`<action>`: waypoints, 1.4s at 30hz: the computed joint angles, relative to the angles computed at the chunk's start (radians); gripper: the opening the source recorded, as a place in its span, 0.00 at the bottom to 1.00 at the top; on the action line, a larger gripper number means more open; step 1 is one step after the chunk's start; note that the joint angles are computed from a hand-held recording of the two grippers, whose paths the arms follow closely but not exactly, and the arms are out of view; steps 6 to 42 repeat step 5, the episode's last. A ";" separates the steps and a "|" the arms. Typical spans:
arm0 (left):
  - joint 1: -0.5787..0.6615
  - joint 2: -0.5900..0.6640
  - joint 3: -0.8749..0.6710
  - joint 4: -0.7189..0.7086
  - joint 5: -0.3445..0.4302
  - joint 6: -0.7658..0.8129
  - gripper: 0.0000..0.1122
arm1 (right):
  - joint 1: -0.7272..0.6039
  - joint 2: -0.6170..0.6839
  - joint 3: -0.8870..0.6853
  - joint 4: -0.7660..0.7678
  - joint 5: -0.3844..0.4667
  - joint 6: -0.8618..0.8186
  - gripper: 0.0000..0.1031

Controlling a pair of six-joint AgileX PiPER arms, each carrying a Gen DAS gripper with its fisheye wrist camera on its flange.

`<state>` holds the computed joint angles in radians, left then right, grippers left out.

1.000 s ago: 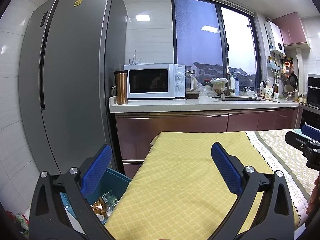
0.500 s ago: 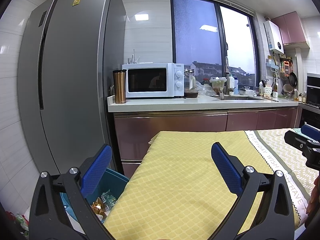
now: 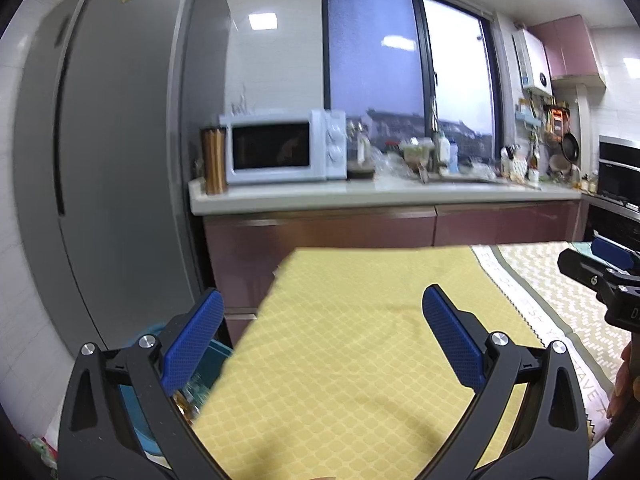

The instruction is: Collect trash

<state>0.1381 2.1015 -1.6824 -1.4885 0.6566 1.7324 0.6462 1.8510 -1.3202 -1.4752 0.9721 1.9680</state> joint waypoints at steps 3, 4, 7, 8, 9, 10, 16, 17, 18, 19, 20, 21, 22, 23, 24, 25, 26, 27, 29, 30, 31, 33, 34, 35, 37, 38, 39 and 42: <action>-0.041 0.105 -0.195 0.286 0.012 -0.300 0.87 | -0.025 -0.011 0.013 0.031 -0.014 -0.014 0.93; -0.058 0.148 -0.272 0.383 0.021 -0.400 0.87 | -0.037 -0.016 0.019 0.045 -0.023 -0.022 0.93; -0.078 0.209 -0.372 0.483 0.043 -0.500 0.87 | -0.053 -0.021 0.022 0.072 -0.034 -0.042 0.93; -0.078 0.209 -0.372 0.483 0.043 -0.500 0.87 | -0.053 -0.021 0.022 0.072 -0.034 -0.042 0.93; -0.078 0.209 -0.372 0.483 0.043 -0.500 0.87 | -0.053 -0.021 0.022 0.072 -0.034 -0.042 0.93; -0.078 0.209 -0.372 0.483 0.043 -0.500 0.87 | -0.053 -0.021 0.022 0.072 -0.034 -0.042 0.93; -0.078 0.209 -0.372 0.483 0.043 -0.500 0.87 | -0.053 -0.021 0.022 0.072 -0.034 -0.042 0.93; -0.078 0.209 -0.372 0.483 0.043 -0.500 0.87 | -0.053 -0.021 0.022 0.072 -0.034 -0.042 0.93; -0.078 0.209 -0.372 0.483 0.043 -0.500 0.87 | -0.053 -0.021 0.022 0.072 -0.034 -0.042 0.93; -0.078 0.209 -0.372 0.483 0.043 -0.500 0.87 | -0.053 -0.021 0.022 0.072 -0.034 -0.042 0.93; -0.078 0.209 -0.372 0.483 0.043 -0.500 0.87 | -0.053 -0.021 0.022 0.072 -0.034 -0.042 0.93; -0.078 0.209 -0.372 0.483 0.043 -0.500 0.87 | -0.053 -0.021 0.022 0.072 -0.034 -0.042 0.93; -0.078 0.209 -0.372 0.483 0.043 -0.500 0.87 | -0.053 -0.021 0.022 0.072 -0.034 -0.042 0.93; -0.078 0.209 -0.372 0.483 0.043 -0.500 0.87 | -0.053 -0.021 0.022 0.072 -0.034 -0.042 0.93; -0.078 0.209 -0.372 0.483 0.043 -0.500 0.87 | -0.053 -0.021 0.022 0.072 -0.034 -0.042 0.93; -0.078 0.209 -0.372 0.483 0.043 -0.500 0.87 | -0.053 -0.021 0.022 0.072 -0.034 -0.042 0.93; -0.078 0.209 -0.372 0.483 0.043 -0.500 0.87 | -0.053 -0.021 0.022 0.072 -0.034 -0.042 0.93; -0.078 0.209 -0.372 0.483 0.043 -0.500 0.87 | -0.053 -0.021 0.022 0.072 -0.034 -0.042 0.93; -0.078 0.209 -0.372 0.483 0.043 -0.500 0.87 | -0.053 -0.021 0.022 0.072 -0.034 -0.042 0.93; -0.078 0.209 -0.372 0.483 0.043 -0.500 0.87 | -0.053 -0.021 0.022 0.072 -0.034 -0.042 0.93; -0.078 0.209 -0.372 0.483 0.043 -0.500 0.87 | -0.053 -0.021 0.022 0.072 -0.034 -0.042 0.93; -0.078 0.209 -0.372 0.483 0.043 -0.500 0.87 | -0.053 -0.021 0.022 0.072 -0.034 -0.042 0.93; -0.078 0.209 -0.372 0.483 0.043 -0.500 0.87 | -0.053 -0.021 0.022 0.072 -0.034 -0.042 0.93; -0.078 0.209 -0.372 0.483 0.043 -0.500 0.87 | -0.053 -0.021 0.022 0.072 -0.034 -0.042 0.93; -0.078 0.209 -0.372 0.483 0.043 -0.500 0.87 | -0.053 -0.021 0.022 0.072 -0.034 -0.042 0.93; -0.078 0.209 -0.372 0.483 0.043 -0.500 0.87 | -0.053 -0.021 0.022 0.072 -0.034 -0.042 0.93; -0.078 0.209 -0.372 0.483 0.043 -0.500 0.87 | -0.053 -0.021 0.022 0.072 -0.034 -0.042 0.93; -0.078 0.209 -0.372 0.483 0.043 -0.500 0.87 | -0.053 -0.021 0.022 0.072 -0.034 -0.042 0.93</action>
